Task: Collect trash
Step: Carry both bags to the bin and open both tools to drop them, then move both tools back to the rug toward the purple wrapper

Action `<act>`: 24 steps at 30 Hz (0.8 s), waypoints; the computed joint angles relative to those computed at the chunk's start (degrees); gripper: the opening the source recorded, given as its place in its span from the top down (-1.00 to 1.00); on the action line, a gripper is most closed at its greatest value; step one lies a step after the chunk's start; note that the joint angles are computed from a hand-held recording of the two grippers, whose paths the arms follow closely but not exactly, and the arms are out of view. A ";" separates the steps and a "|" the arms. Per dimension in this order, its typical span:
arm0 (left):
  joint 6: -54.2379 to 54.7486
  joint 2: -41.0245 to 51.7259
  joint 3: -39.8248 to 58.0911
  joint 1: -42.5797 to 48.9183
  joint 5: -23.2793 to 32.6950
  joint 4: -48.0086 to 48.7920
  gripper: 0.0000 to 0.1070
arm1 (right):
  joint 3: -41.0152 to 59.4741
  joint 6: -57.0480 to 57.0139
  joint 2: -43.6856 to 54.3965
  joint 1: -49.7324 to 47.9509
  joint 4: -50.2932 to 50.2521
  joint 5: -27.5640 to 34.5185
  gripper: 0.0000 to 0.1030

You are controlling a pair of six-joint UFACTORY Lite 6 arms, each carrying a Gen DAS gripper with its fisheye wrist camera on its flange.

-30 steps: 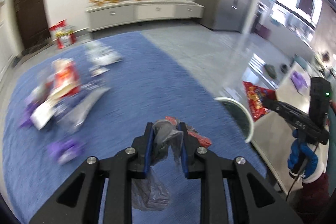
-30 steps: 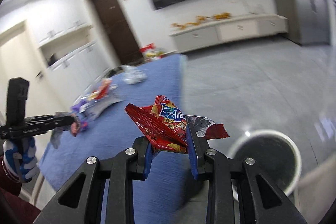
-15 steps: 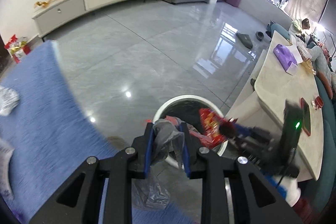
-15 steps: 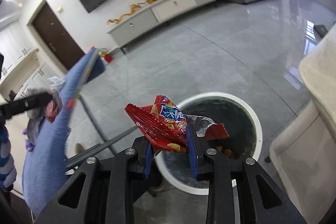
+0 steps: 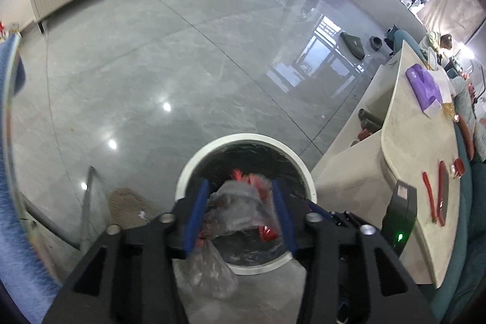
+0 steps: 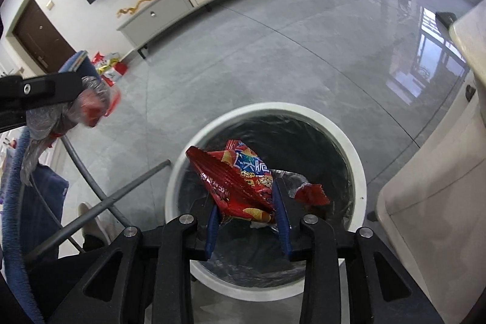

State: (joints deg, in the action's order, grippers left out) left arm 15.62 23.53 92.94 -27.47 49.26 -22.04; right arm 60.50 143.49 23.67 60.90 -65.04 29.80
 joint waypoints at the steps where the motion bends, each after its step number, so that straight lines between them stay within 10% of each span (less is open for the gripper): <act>1: 0.41 0.25 -0.20 0.12 0.08 -0.88 0.09 | -0.26 0.00 -0.06 0.18 0.41 0.18 0.27; 14: 4.84 -8.68 -8.50 2.45 0.39 -5.95 0.06 | 0.07 -3.50 -3.63 3.65 6.78 6.47 -0.01; 24: 9.56 -30.08 -18.97 9.16 -0.14 -5.20 0.06 | 9.50 -10.87 -4.46 9.22 11.32 19.10 -0.61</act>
State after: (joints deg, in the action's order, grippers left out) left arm 25.18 -6.55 73.97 -18.30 49.12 -27.24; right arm 70.01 132.61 19.20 70.12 -53.73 48.90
